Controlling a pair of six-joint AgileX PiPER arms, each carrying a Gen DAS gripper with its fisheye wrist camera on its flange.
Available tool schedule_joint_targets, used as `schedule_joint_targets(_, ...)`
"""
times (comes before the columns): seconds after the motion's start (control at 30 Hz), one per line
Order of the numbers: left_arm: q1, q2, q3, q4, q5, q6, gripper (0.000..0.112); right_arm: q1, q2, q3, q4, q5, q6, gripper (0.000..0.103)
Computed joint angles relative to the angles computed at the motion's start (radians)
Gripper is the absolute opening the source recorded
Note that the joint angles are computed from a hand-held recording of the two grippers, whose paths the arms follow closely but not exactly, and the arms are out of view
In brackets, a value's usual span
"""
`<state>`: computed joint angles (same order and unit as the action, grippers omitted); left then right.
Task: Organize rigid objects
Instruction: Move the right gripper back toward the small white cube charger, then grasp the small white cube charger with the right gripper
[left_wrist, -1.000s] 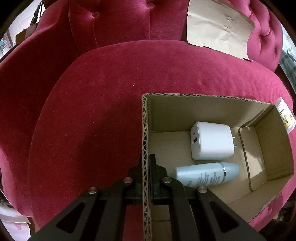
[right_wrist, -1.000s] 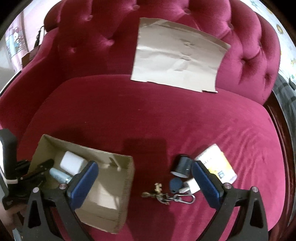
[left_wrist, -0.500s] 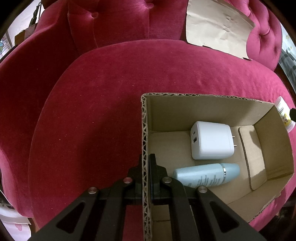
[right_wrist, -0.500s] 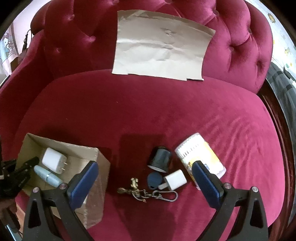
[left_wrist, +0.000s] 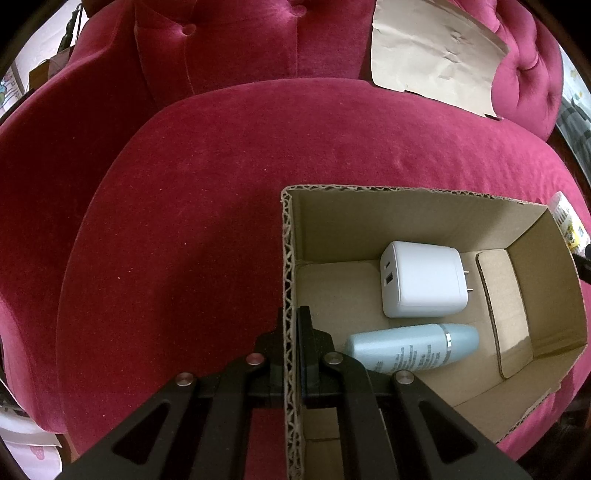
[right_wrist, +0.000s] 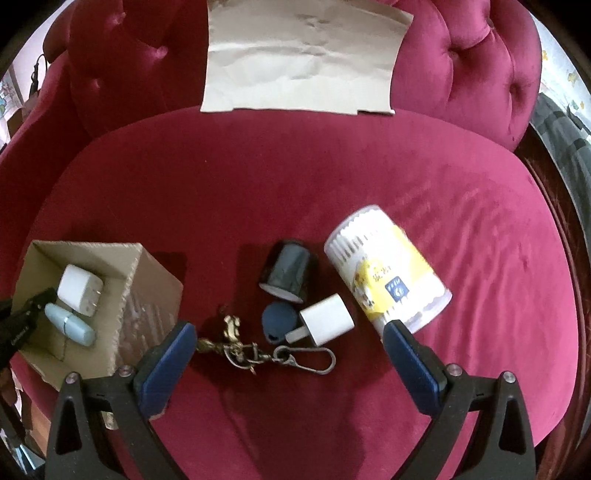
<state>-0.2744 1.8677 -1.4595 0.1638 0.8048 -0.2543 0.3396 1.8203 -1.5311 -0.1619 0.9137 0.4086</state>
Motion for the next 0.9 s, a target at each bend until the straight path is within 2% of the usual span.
schedule_joint_targets(0.63,-0.002,0.002,-0.005,0.002,0.004,-0.001,0.003,-0.028,0.010,0.052,0.054,-0.043,-0.011,0.102)
schedule_joint_targets(0.7,-0.001,0.001,-0.005,0.001,0.005,0.001,0.003,-0.031,0.017,0.047,0.051,-0.042,0.000,0.095)
schedule_joint_targets(0.77,-0.002,0.002,-0.005,0.002,0.005,-0.001,0.003,-0.031,0.028,0.040,0.042,-0.036,0.012,0.081)
schedule_joint_targets(0.9,0.000,0.003,-0.007,-0.001,0.007,0.004,0.003,-0.035,0.061,0.016,0.038,-0.030,0.019,0.071)
